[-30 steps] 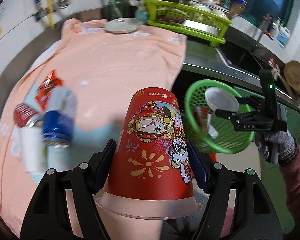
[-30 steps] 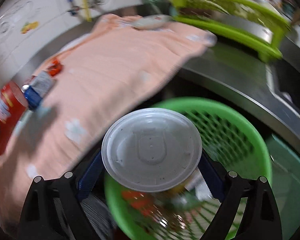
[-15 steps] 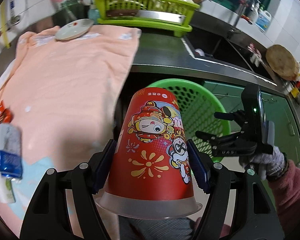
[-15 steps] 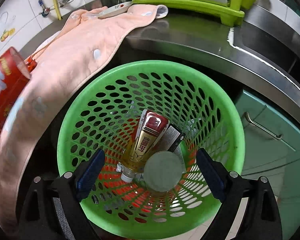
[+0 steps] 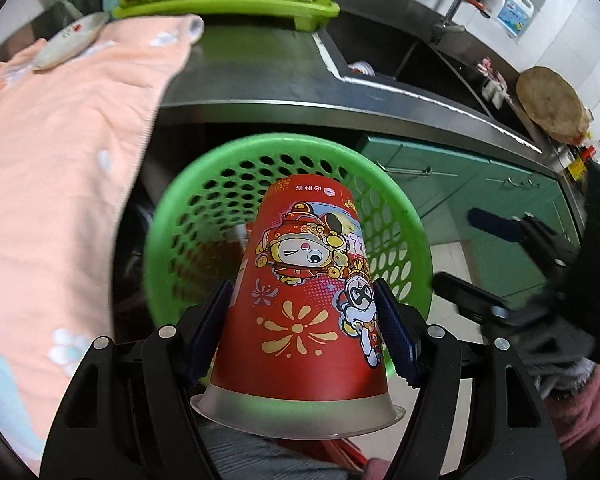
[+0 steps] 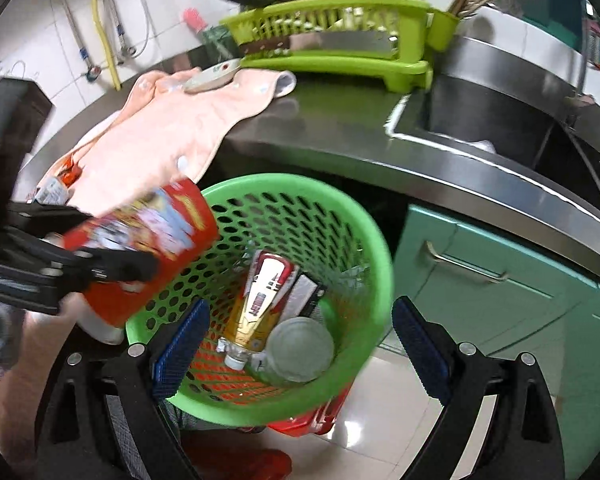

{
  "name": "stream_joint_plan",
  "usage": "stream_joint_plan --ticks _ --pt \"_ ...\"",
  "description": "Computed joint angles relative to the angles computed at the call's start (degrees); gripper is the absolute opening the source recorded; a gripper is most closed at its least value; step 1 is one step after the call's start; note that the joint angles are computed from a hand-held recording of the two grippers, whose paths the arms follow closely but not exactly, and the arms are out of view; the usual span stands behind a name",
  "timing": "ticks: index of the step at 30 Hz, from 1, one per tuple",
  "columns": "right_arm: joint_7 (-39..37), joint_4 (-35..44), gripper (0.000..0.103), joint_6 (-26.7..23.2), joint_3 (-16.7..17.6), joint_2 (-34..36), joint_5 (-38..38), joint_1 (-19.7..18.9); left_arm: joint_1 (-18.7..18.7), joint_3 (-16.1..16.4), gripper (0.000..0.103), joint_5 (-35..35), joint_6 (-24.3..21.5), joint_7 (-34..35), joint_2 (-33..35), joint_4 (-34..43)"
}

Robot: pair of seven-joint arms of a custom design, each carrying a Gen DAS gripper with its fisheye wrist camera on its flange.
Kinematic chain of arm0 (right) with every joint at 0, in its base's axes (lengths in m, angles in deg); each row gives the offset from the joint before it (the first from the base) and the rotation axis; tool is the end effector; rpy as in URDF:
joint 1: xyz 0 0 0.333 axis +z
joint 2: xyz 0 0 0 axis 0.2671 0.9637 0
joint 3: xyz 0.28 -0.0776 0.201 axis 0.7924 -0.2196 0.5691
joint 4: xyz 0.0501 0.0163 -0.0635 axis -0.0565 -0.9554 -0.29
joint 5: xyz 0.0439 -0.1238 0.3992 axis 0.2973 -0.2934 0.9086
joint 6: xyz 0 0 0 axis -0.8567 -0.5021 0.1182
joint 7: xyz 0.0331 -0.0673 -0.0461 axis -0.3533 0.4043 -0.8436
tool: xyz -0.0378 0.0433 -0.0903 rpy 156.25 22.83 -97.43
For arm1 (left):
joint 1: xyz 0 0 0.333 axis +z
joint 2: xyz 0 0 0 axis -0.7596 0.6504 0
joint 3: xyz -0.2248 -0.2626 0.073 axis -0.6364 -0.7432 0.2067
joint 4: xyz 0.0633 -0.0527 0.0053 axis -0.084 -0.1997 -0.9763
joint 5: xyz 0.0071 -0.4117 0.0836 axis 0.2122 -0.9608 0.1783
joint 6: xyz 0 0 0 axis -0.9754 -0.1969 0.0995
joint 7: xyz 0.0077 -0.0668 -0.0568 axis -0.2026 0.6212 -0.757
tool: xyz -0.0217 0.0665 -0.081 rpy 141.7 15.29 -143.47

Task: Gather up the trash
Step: 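Drop the white lid into the green basket with the right tool while the left tool drops the red cup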

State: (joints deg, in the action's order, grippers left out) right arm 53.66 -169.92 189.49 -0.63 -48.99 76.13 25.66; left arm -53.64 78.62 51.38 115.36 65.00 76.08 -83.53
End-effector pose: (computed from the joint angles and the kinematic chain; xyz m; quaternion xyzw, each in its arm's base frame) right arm 0.5132 0.2666 0.3828 -0.7620 0.5460 -0.1327 0.3220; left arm 0.5342 -0.0912 0.3918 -0.6002 0.7585 -0.2511 0.0372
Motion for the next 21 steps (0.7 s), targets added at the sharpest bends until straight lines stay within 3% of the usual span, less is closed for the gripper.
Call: stream_joint_plan --ticks 3,5,6,10,13,21 --pt "-2.3 -1.7 0.089 1.6 2.6 -1.2 3.7 -2.7 -0.5 -0.7 0.070 -0.3 -0.5 -0.6 2.8 1.9" --pt "-9.1 -2.1 0.089 2.1 8.5 -1.6 12.0 -7.9 -0.7 -1.1 0.070 -0.3 -0.7 -1.0 4.3 2.8" --pt "-10.1 -2.2 0.089 2.3 9.3 -1.7 13.4 -8.5 -0.8 -1.4 0.070 0.1 -0.9 -1.7 5.3 3.3" --pt "-14.4 -2.5 0.089 2.6 8.9 -1.9 19.1 -8.1 -0.9 -2.3 0.071 0.7 -1.3 -2.6 8.1 4.8" --pt "-20.9 -2.1 0.089 2.4 11.1 -1.9 26.6 -9.7 -0.8 -2.9 0.071 0.6 -1.1 -3.1 10.0 5.6" --pt "-25.5 -1.4 0.089 2.1 7.4 -2.0 32.1 -5.0 0.0 -3.9 0.072 -1.1 -1.2 -1.7 10.9 5.9"
